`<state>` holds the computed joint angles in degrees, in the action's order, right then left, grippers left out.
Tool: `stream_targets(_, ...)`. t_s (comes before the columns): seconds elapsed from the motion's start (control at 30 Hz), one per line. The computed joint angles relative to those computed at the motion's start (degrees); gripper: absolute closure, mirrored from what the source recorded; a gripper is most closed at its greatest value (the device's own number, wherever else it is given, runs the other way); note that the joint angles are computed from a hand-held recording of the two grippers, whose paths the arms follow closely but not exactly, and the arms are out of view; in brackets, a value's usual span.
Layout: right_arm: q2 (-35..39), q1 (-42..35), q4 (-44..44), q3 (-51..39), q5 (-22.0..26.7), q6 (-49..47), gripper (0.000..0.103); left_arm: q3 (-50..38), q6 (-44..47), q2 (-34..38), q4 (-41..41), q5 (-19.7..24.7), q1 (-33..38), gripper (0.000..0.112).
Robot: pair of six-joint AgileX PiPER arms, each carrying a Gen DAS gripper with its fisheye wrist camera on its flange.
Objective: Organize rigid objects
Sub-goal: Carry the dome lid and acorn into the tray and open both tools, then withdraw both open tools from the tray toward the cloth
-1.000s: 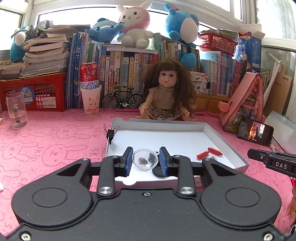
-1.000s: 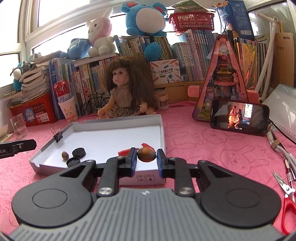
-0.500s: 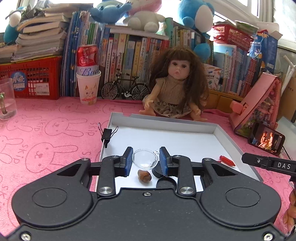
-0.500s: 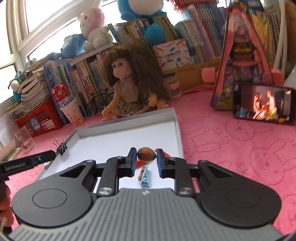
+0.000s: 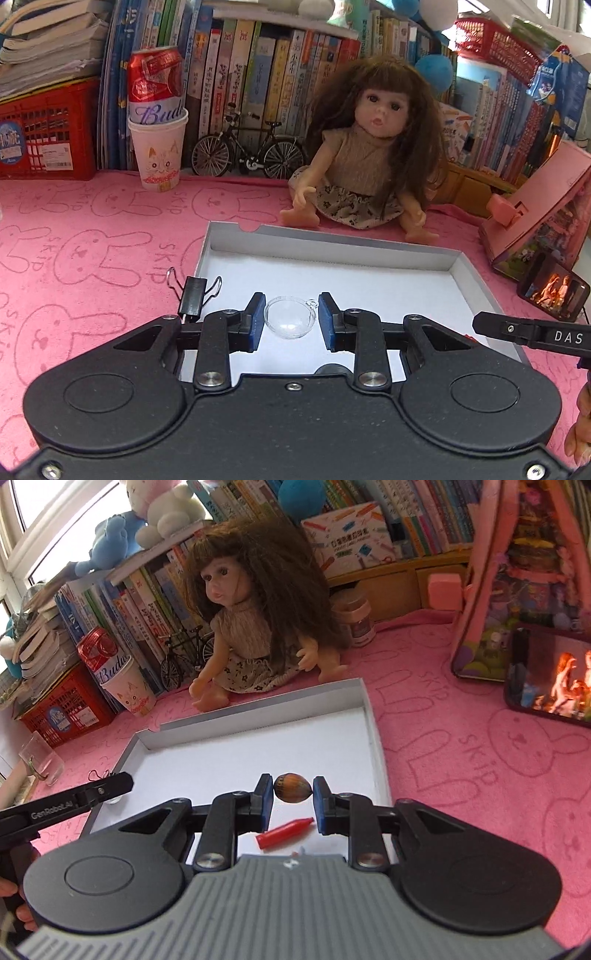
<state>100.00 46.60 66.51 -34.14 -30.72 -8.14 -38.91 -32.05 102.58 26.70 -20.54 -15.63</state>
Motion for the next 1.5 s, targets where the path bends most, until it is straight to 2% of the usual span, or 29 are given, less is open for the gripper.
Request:
stream_targets(0.2, 3.20, -1.78, 3.97, -4.28, 2.87, -6.56, 0.076, -3.12, 6.72, 3.31, -7.00, 2.88, -1.88, 0.083)
stream_targets(0.33, 5.21, -0.39, 10.86, -6.62, 1.71, -14.77, 0.075, -2.85, 11.93, 4.47, -11.42, 2.64, -3.02, 0.083)
stream_targets(0.43, 5.67, 1.40, 13.05, -7.00, -0.39, -17.06, 0.070, -2.00, 14.27, 4.74, -13.67, 1.62, -3.71, 0.083)
stream_targets(0.47, 5.45, 2.12, 13.09, -6.73, -1.33, -17.04, 0.060, -1.05, 15.67, 4.46, -14.93, 0.17, -3.92, 0.081)
stream_targets(0.5, 5.17, 2.92, 13.07, -6.42, -2.33, -17.07, 0.049, -0.31, 15.91, 3.99, -14.77, -0.67, -3.98, 0.073)
stream_targets(0.53, 4.81, 3.85, 13.19, -6.08, -3.52, -17.23, 0.046, 0.43, 15.86, 3.30, -14.45, -1.21, -4.04, 0.066)
stream_targets(0.67, 2.74, 8.15, 15.57, -4.90, -8.43, -20.16, 0.037, 3.73, 11.45, -0.78, -9.77, -3.17, -3.54, 0.056)
stream_targets(0.8, 0.12, 12.87, 15.58, -2.15, -12.88, -18.92, 0.026, 7.77, 5.63, -5.36, -3.98, -5.95, -2.27, 0.044)
stream_targets(0.93, -1.96, 18.37, 15.95, 0.62, -17.27, -17.31, 0.018, 13.01, 7.08, -10.31, -3.71, -9.33, -1.86, 0.035)
stream_targets(1.03, -3.39, 22.71, 17.01, 2.67, -20.56, -16.03, 0.015, 17.08, 7.91, -14.06, -2.86, -11.74, -1.05, 0.033)
stream_targets(1.2, -4.70, 30.63, 20.19, 5.76, -26.31, -12.85, 0.011, 23.54, 5.18, -20.47, 3.13, -14.43, 2.32, 0.032)
stream_targets(1.5, -0.80, 44.07, 28.71, 6.79, -34.01, -8.42, 0.008, 37.13, 7.75, -32.66, 9.03, -19.84, 7.56, 0.031)
